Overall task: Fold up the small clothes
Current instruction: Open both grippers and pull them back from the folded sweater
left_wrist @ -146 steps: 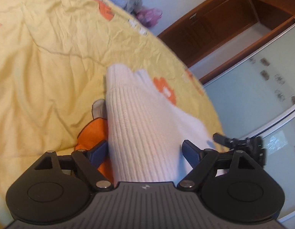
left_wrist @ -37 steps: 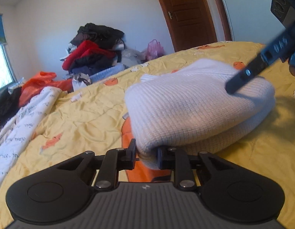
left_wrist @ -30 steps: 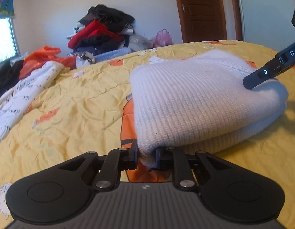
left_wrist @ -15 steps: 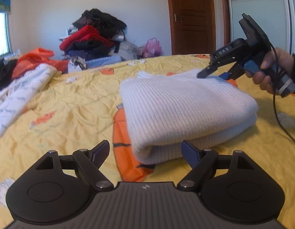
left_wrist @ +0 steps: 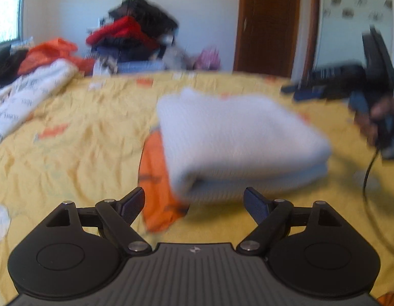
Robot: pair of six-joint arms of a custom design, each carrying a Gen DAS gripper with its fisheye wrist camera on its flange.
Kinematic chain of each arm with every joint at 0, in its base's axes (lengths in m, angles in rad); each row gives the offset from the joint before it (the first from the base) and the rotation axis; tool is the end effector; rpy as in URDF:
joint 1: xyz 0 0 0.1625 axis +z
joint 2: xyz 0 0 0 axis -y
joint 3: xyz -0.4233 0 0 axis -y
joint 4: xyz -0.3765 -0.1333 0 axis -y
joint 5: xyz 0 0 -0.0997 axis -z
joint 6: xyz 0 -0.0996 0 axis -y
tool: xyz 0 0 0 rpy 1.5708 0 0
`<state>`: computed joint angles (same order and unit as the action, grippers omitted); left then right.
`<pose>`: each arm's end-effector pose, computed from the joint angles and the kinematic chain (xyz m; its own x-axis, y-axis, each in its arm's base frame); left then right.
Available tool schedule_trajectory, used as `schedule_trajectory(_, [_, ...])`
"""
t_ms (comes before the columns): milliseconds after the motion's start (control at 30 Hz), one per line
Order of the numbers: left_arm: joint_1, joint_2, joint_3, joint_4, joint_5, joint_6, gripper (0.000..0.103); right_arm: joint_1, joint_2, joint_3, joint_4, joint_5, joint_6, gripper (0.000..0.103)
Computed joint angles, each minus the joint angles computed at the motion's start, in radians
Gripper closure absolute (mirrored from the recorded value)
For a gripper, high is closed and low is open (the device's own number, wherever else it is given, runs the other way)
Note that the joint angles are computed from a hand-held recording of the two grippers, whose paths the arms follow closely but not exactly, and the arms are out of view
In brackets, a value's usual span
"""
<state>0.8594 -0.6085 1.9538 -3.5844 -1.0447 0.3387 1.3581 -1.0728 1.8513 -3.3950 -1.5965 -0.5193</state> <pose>-0.2288 -0.5462 0.0317 -0.6392 0.5078 -0.5776 0.7685 0.4514 -0.4535 -0.0002 -0.6203 0.3064 -0.8968 -0.0411 0.4406 -0.3907 0.5409 -0.7448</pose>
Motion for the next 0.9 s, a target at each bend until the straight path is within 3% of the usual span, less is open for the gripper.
schedule_trajectory(100, [-0.008,0.049,-0.062,-0.052,-0.035,0.102,0.018,0.025,-0.032,0.063,0.044,0.049,-0.078,0.05])
schedule_trajectory(200, [0.007,0.119,-0.176,0.059,-0.045,0.13,0.017,0.06,0.022,0.01,0.096,-0.079,-0.124,0.053])
schedule_trajectory(233, [0.008,0.144,-0.203,0.071,-0.022,0.137,0.009,0.052,0.039,-0.008,0.113,-0.087,-0.13,0.058])
schedule_trajectory(300, [0.013,0.179,-0.229,0.052,0.003,0.172,0.004,0.024,0.052,-0.019,0.106,-0.034,-0.135,0.062])
schedule_trajectory(400, [0.017,0.129,-0.194,0.098,-0.006,0.078,0.004,0.044,0.043,-0.01,0.107,-0.064,-0.097,0.061])
schedule_trajectory(467, [0.019,0.079,-0.124,0.056,-0.034,0.043,0.004,0.054,0.023,0.05,0.024,-0.074,-0.092,0.053])
schedule_trajectory(500, [0.016,0.067,-0.084,-0.006,-0.028,0.051,0.004,0.056,0.006,0.092,-0.025,-0.064,-0.087,0.043])
schedule_trajectory(533, [0.013,0.062,-0.052,-0.057,-0.009,0.06,0.004,0.045,-0.021,0.153,-0.084,-0.027,-0.083,0.03])
schedule_trajectory(600, [0.004,0.052,-0.009,-0.09,0.042,0.039,0.004,0.02,-0.066,0.256,-0.157,0.037,-0.075,0.019])
schedule_trajectory(667, [0.006,0.037,0.021,-0.074,0.055,0.001,0.004,0.0,-0.104,0.34,-0.179,0.045,-0.048,0.019])
schedule_trajectory(733, [0.003,0.03,0.031,-0.046,0.07,-0.05,0.003,-0.009,-0.123,0.393,-0.163,0.001,-0.033,0.019])
schedule_trajectory(867, [-0.007,0.048,0.001,0.005,0.091,-0.108,0.003,0.019,-0.084,0.439,-0.219,-0.176,-0.048,0.018])
schedule_trajectory(900, [-0.008,0.06,-0.015,0.018,0.096,-0.106,0.003,0.026,-0.074,0.443,-0.232,-0.203,-0.037,0.014])
